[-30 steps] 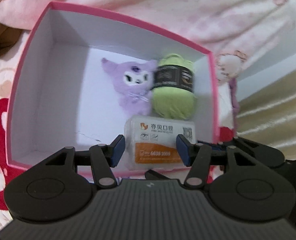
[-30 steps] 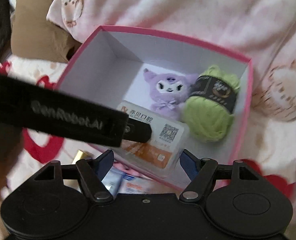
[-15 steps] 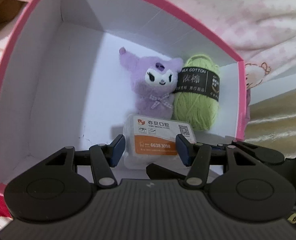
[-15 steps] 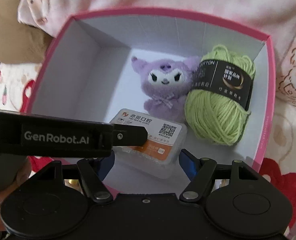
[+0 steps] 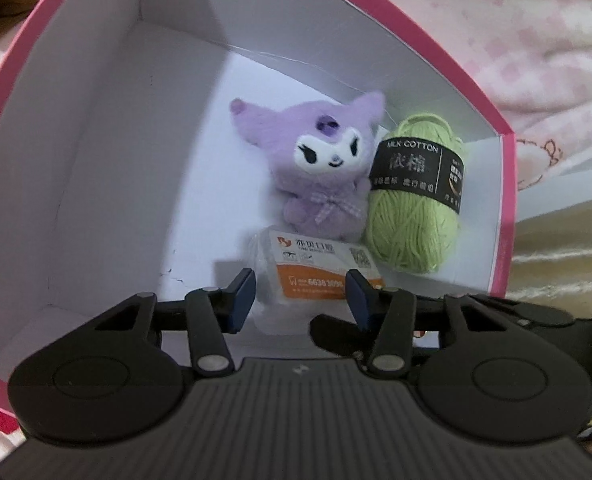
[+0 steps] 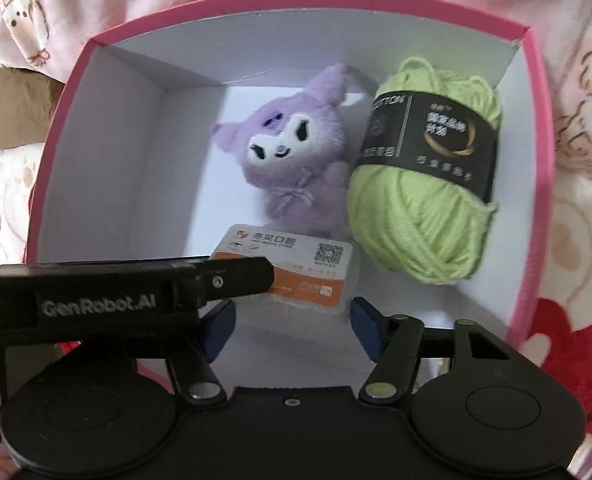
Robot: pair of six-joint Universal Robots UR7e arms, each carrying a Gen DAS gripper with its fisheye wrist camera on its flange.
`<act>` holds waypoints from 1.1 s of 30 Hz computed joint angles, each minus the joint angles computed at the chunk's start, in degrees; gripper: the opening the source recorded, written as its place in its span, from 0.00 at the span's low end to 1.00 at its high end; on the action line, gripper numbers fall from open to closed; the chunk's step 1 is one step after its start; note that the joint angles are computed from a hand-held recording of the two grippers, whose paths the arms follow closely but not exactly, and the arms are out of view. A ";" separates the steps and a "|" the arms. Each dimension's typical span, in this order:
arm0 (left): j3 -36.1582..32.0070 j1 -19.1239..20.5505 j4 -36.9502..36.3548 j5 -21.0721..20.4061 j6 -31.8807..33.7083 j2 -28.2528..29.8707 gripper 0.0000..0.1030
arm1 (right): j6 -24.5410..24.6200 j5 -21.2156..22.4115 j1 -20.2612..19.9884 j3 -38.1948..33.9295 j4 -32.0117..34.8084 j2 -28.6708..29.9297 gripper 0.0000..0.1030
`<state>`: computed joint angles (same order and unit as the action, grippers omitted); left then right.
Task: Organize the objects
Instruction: 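Open the left tool to release the floss box and lift away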
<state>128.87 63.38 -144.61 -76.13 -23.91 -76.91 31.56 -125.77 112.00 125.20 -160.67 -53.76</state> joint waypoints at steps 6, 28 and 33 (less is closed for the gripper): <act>0.47 -0.68 -1.00 0.10 -0.15 0.90 0.42 | 1.82 -3.89 1.67 -1.58 7.26 0.15 0.51; 6.53 -8.74 -4.54 4.71 8.10 -4.59 0.45 | -11.39 -11.43 13.68 13.02 -24.61 -2.99 0.52; 8.59 -14.53 4.24 8.78 11.12 -14.72 0.53 | -9.77 -11.82 18.60 14.90 -26.16 -3.05 0.56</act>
